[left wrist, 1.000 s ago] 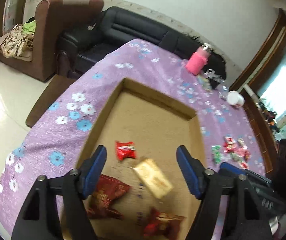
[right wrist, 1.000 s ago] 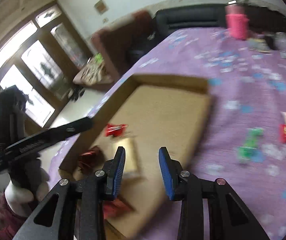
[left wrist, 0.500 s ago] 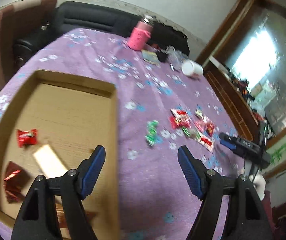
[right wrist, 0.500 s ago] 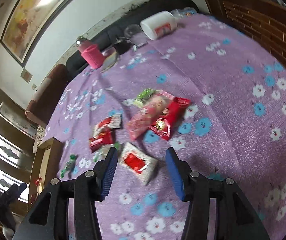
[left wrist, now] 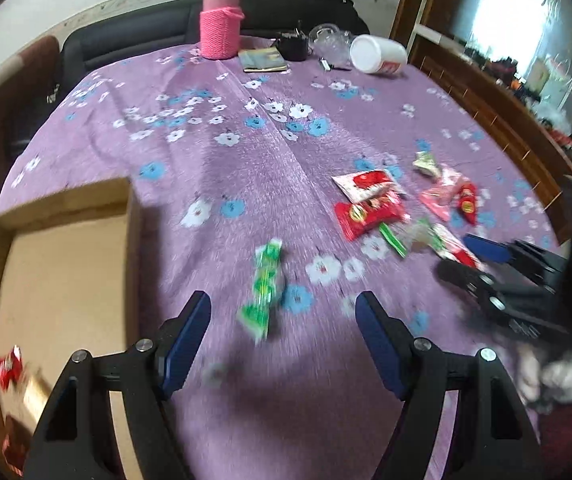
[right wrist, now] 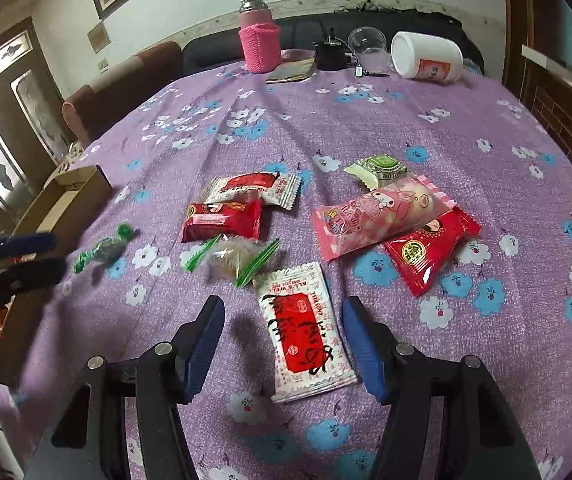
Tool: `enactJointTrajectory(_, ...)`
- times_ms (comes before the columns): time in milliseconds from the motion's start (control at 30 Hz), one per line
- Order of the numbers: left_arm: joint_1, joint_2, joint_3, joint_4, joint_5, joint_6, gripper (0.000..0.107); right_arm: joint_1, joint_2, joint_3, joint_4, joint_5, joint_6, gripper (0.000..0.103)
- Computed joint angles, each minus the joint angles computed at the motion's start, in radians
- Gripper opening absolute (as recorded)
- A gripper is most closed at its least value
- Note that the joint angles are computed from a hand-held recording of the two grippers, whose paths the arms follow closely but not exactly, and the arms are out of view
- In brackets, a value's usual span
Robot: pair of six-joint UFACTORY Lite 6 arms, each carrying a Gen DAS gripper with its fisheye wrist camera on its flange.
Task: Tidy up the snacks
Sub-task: 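Grasp a green-wrapped candy with the left gripper while the right grasps a white-red packet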
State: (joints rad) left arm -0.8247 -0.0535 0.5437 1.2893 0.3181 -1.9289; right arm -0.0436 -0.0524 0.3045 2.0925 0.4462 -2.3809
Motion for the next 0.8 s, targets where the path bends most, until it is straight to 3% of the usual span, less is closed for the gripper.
enactJointTrajectory(67,0.021,0.087,0.055,0.093,-0.006,-0.074,0.074,-0.032,0.009,0.004,-0.047,0.031,0.033,0.064)
enactJointTrajectory(133,0.023,0.179,0.121,0.064,0.031,-0.028,0.073,-0.060,0.016,0.003,-0.046,0.040,0.021,0.049)
enactJointTrajectory(167,0.010,0.226,0.156,0.019,0.058,0.025,0.059,-0.063,0.016,0.002,-0.031,0.035,0.008,0.039)
enactJointTrajectory(200,0.001,0.261,0.181,-0.024,0.075,0.074,0.039,-0.075,0.018,0.004,-0.045,0.039,0.014,0.035)
enactJointTrajectory(233,-0.006,0.288,0.192,-0.033,0.082,0.083,0.033,-0.088,0.023,0.007,-0.065,0.047,0.027,0.034)
enactJointTrajectory(267,-0.016,0.273,0.180,-0.001,0.081,0.051,0.019,-0.092,0.029,0.012,-0.065,0.048,0.025,0.032)
enactJointTrajectory(433,-0.047,0.246,0.150,0.018,0.077,-0.001,0.019,-0.131,0.030,0.010,-0.119,0.078,0.072,0.025)
enactJointTrajectory(500,-0.062,0.196,0.107,0.049,0.062,-0.063,0.019,-0.173,0.017,0.006,-0.181,0.108,0.124,0.013)
enactJointTrajectory(567,-0.074,0.112,0.046,0.085,0.044,-0.132,0.019,-0.207,0.000,0.002,-0.248,0.126,0.180,0.010)
enactJointTrajectory(733,-0.101,-0.098,-0.079,0.067,0.020,-0.171,0.019,-0.228,0.017,0.003,-0.305,0.119,0.205,0.011)
enactJointTrajectory(767,-0.115,-0.152,-0.109,0.054,0.019,-0.177,0.019,-0.221,0.017,0.010,-0.323,0.105,0.229,0.017)
enactJointTrajectory(800,-0.125,-0.186,-0.128,0.043,0.022,-0.178,0.019,-0.213,0.010,0.012,-0.335,0.095,0.249,0.029)
